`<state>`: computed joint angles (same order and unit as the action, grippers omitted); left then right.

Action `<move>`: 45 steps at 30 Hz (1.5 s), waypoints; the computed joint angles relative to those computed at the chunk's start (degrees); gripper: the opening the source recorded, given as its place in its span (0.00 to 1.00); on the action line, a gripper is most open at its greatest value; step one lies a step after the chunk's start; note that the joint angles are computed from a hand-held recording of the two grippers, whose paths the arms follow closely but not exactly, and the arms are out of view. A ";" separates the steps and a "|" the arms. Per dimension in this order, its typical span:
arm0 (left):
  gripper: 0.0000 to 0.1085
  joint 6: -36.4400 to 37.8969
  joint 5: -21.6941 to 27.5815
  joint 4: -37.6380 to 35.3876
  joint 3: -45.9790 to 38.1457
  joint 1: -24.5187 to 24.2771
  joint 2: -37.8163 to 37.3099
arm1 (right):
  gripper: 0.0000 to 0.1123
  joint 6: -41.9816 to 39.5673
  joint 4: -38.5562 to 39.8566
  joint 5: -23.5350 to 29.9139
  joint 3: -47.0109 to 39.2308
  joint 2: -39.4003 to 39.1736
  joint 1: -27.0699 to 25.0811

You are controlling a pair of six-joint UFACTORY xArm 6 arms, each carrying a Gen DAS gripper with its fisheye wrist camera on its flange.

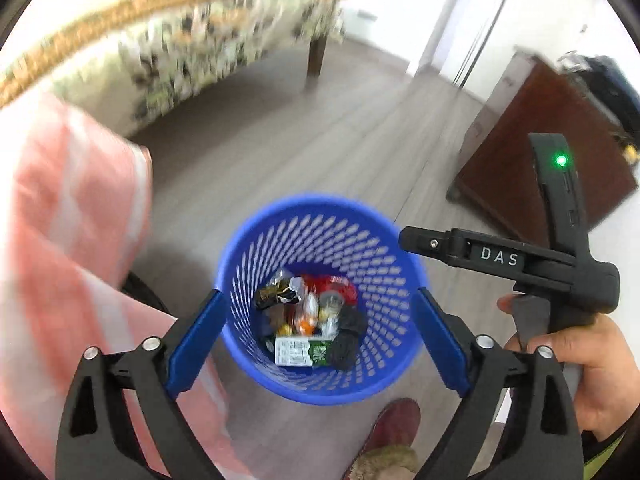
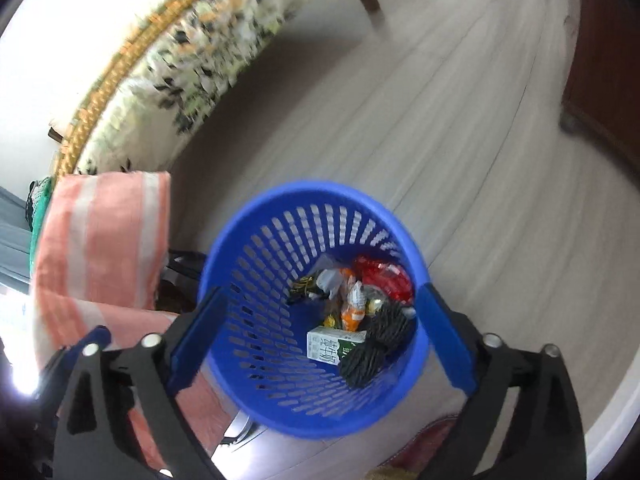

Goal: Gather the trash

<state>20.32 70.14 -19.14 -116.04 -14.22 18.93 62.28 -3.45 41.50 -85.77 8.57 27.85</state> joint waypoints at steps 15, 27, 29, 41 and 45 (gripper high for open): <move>0.90 10.63 -7.76 -3.15 17.30 3.75 -24.60 | 0.88 26.95 -34.17 38.43 -13.52 -8.38 23.84; 0.90 5.96 1.54 -0.57 11.38 4.76 -22.12 | 0.88 20.59 -38.73 49.28 -29.62 -0.30 31.17; 0.90 6.02 2.62 1.05 11.30 4.34 -21.70 | 0.88 19.09 -36.92 51.77 -32.91 1.52 31.39; 0.90 4.28 3.49 3.45 11.69 4.92 -20.79 | 0.88 15.26 -31.12 51.68 -36.57 4.24 30.68; 0.90 3.68 3.65 3.88 11.23 4.84 -20.34 | 0.88 14.95 -29.84 51.04 -36.07 4.21 30.20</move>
